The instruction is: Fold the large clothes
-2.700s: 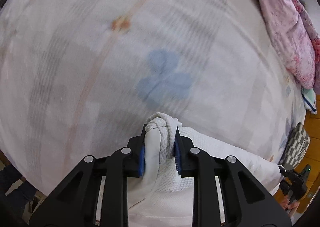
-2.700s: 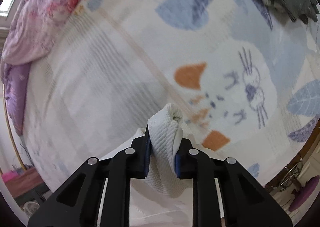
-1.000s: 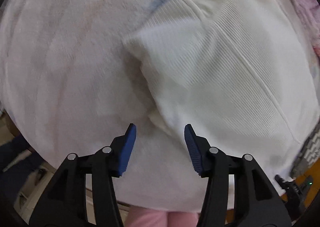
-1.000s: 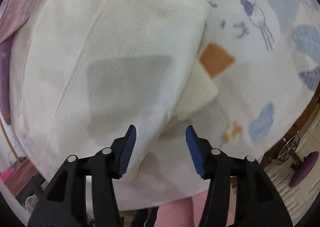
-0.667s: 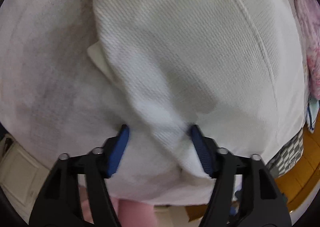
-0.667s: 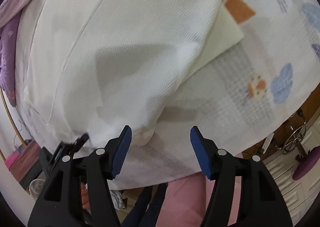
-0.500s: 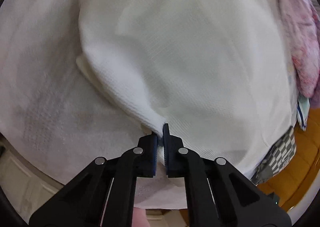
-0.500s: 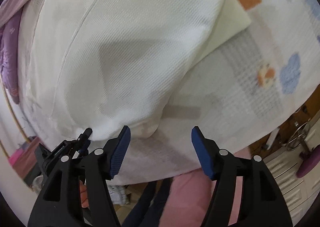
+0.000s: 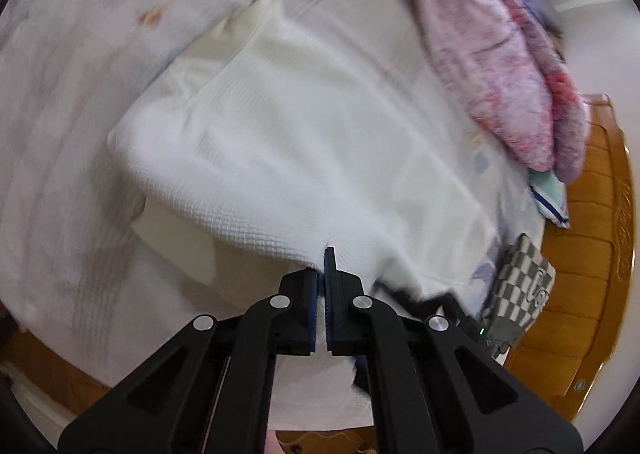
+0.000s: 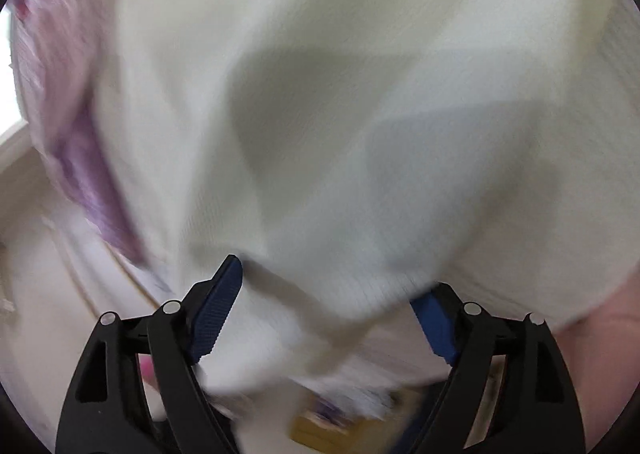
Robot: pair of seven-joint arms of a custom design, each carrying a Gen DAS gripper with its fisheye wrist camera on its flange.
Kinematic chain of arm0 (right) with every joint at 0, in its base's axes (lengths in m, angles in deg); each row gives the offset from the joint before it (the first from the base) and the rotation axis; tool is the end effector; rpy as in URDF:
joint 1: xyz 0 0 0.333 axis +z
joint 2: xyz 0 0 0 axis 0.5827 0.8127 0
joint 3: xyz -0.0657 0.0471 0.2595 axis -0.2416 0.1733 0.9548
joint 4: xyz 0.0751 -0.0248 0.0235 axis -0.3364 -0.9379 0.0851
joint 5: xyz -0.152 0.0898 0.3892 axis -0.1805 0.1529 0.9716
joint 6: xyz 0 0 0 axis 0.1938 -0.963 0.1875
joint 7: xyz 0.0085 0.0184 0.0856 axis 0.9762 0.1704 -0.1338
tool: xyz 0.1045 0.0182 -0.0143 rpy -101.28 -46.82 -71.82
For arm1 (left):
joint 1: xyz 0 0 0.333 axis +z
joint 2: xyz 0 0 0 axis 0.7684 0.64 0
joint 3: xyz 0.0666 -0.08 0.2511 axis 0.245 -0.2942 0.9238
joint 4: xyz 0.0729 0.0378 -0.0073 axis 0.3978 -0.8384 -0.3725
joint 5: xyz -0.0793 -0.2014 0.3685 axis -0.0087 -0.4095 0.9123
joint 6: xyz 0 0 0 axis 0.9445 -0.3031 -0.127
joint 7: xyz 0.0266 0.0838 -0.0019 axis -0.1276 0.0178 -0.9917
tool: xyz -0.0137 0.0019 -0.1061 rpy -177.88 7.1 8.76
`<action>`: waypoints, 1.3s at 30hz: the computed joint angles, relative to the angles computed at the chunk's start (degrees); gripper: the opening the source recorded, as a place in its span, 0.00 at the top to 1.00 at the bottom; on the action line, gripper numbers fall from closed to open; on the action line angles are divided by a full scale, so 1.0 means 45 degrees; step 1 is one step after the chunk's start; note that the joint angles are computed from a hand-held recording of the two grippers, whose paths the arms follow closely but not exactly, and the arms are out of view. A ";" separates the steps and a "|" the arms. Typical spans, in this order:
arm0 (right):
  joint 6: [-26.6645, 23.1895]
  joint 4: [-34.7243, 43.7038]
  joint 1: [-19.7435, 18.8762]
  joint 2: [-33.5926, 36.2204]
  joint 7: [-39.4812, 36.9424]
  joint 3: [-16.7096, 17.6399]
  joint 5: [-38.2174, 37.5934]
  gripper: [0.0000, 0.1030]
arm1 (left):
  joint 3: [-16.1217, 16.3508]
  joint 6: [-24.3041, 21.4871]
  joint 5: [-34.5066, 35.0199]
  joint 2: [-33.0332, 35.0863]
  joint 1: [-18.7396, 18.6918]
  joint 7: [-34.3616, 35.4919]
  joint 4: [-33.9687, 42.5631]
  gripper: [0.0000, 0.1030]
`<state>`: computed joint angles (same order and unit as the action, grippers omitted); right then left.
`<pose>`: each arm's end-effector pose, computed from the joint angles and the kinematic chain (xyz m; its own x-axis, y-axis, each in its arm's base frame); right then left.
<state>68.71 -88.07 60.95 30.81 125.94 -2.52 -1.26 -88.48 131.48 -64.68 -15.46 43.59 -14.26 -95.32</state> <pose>0.5542 0.4329 0.5176 -0.8594 -0.1588 -0.4861 -0.4337 0.7299 0.5284 0.6098 -0.2183 0.6384 0.3565 -0.8101 0.4655 -0.9031 -0.4264 -0.0505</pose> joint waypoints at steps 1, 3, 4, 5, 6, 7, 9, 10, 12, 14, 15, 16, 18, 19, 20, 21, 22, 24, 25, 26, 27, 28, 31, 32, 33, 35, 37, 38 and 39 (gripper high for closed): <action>0.0700 0.0236 0.0088 0.0212 -0.0106 -0.0180 -0.0668 0.58 | 0.0084 0.0042 -0.0231 -0.0444 0.0167 0.0429 -0.0460 0.98; 0.1744 0.0689 0.0038 0.0571 -0.1014 -0.0305 -0.1514 0.83 | 0.0136 0.0638 -0.0427 -0.0719 0.0150 0.0681 -0.0822 0.98; 0.2593 0.0745 0.0023 0.0661 -0.1351 -0.0337 -0.1902 0.86 | 0.0202 0.0918 -0.0653 -0.0903 0.0194 0.0821 -0.1126 0.98; 0.3190 0.0837 -0.0069 0.0728 -0.1744 -0.0284 -0.2154 0.87 | 0.0208 0.1251 -0.0800 -0.0980 0.0158 0.0896 -0.1434 0.98; 0.3604 0.0826 -0.0250 0.0671 -0.2481 -0.0123 -0.2297 0.89 | 0.0232 0.1444 -0.0818 -0.1109 0.0134 0.0993 -0.1756 0.98; 0.4024 0.0625 -0.0378 0.0514 -0.3166 0.0058 -0.2377 0.90 | 0.0295 0.1666 -0.0902 -0.1397 0.0151 0.1220 -0.2271 0.98; 0.4704 -0.0148 -0.0587 0.0056 -0.4775 0.0495 -0.2395 0.90 | 0.0375 0.2419 -0.0967 -0.2043 0.0060 0.1705 -0.3757 0.98; 0.4300 -0.0554 -0.0540 -0.0238 -0.5278 0.0546 -0.2658 0.90 | 0.0438 0.2434 -0.0954 -0.2179 0.0004 0.1767 -0.4133 0.98; 0.3241 -0.1652 -0.0572 -0.0862 -0.5899 0.0787 -0.1733 0.90 | 0.0546 0.2225 -0.0917 -0.2541 -0.0106 0.1725 -0.5369 0.98; 0.2229 -0.3084 -0.0355 -0.1597 -0.5784 0.0726 -0.0738 0.89 | 0.0668 0.1310 -0.1093 -0.2672 -0.0190 0.1393 -0.6147 0.94; 0.2262 -0.3460 -0.0168 -0.1739 -0.5577 0.0621 -0.0520 0.79 | 0.0723 0.0807 -0.1197 -0.2700 -0.0210 0.1067 -0.6331 0.92; 0.2153 -0.3755 0.0015 -0.1880 -0.5123 0.0468 -0.0328 0.77 | 0.0775 0.0535 -0.1380 -0.2795 -0.0219 0.0794 -0.6520 0.88; 0.2546 -0.4335 0.0274 -0.2288 -0.4628 0.0248 0.0766 0.73 | 0.0842 0.0539 -0.1575 -0.3385 -0.0250 -0.0020 -0.7110 0.79; 0.2321 -0.4301 0.0378 -0.2403 -0.4440 0.0087 0.0784 0.68 | 0.0874 0.0269 -0.1552 -0.3428 -0.0286 -0.0451 -0.7034 0.62; 0.1767 -0.4070 0.0437 -0.2417 -0.4419 -0.0081 0.0498 0.60 | 0.0937 0.0308 -0.1824 -0.3508 -0.0332 -0.0612 -0.7114 0.51; 0.0970 -0.3796 0.0430 -0.2483 -0.4358 -0.0234 0.0011 0.39 | 0.1028 0.0742 -0.2511 -0.3691 -0.0400 -0.0607 -0.7423 0.51; 0.0882 -0.3968 0.0463 -0.2751 -0.4186 -0.0340 -0.0285 0.33 | 0.1092 0.1038 -0.2972 -0.3757 -0.0468 -0.0618 -0.7585 0.50; 0.1490 -0.4892 0.0630 -0.3629 -0.2471 -0.0536 -0.1410 0.33 | 0.1141 0.1457 -0.3845 -0.3436 -0.0617 -0.0682 -0.7494 0.40; 0.1665 -0.5086 0.0665 -0.3708 -0.1764 -0.0639 -0.1945 0.33 | 0.1137 0.1686 -0.4314 -0.3240 -0.0672 -0.0642 -0.7468 0.34; 0.1676 -0.5308 0.0712 -0.3912 -0.1434 -0.0731 -0.2164 0.33 | 0.1109 0.1946 -0.5027 -0.2969 -0.0739 -0.0684 -0.7485 0.36; 0.1722 -0.5410 0.0715 -0.3910 -0.1195 -0.0858 -0.2280 0.33 | 0.1046 0.2238 -0.5674 -0.2842 -0.0781 -0.0789 -0.7611 0.43; 0.1633 -0.5169 0.0747 -0.3601 -0.1364 -0.0983 -0.2116 0.42 | 0.0964 0.2678 -0.6257 -0.2806 -0.0821 -0.0898 -0.7833 0.69; 0.0919 -0.3893 0.0608 -0.2624 -0.2054 -0.1064 -0.1873 0.69 | 0.0802 0.3280 -0.6133 -0.2485 -0.0794 -0.0829 -0.7446 0.92; 0.1014 -0.3533 0.0528 -0.2441 -0.2299 -0.1064 -0.2090 0.73 | 0.0776 0.3925 -0.6210 -0.2526 -0.0767 -0.0460 -0.7287 0.93; 0.1469 -0.3575 0.0542 -0.2556 -0.2373 -0.0969 -0.2334 0.79 | 0.0772 0.4515 -0.6317 -0.2577 -0.0748 -0.0081 -0.7153 0.93; 0.2697 -0.2973 0.0492 -0.2050 -0.3142 -0.0893 -0.2498 0.84 | 0.0772 0.5395 -0.5729 -0.2247 -0.0681 0.0836 -0.6092 0.93; 0.4390 -0.2926 0.0413 -0.2007 -0.3731 -0.0796 -0.2890 0.87 | 0.0633 0.6536 -0.5033 -0.1863 -0.0672 0.2131 -0.5218 0.93; 0.5135 -0.2813 0.0406 -0.1869 -0.3768 -0.0798 -0.3397 0.87 | 0.0514 0.7304 -0.4651 -0.1713 -0.0711 0.3193 -0.4869 0.93; 0.5992 -0.2889 0.0420 -0.1859 -0.3857 -0.0826 -0.4199 0.87 | 0.0423 0.7831 -0.4434 -0.1672 -0.0728 0.3939 -0.4831 0.93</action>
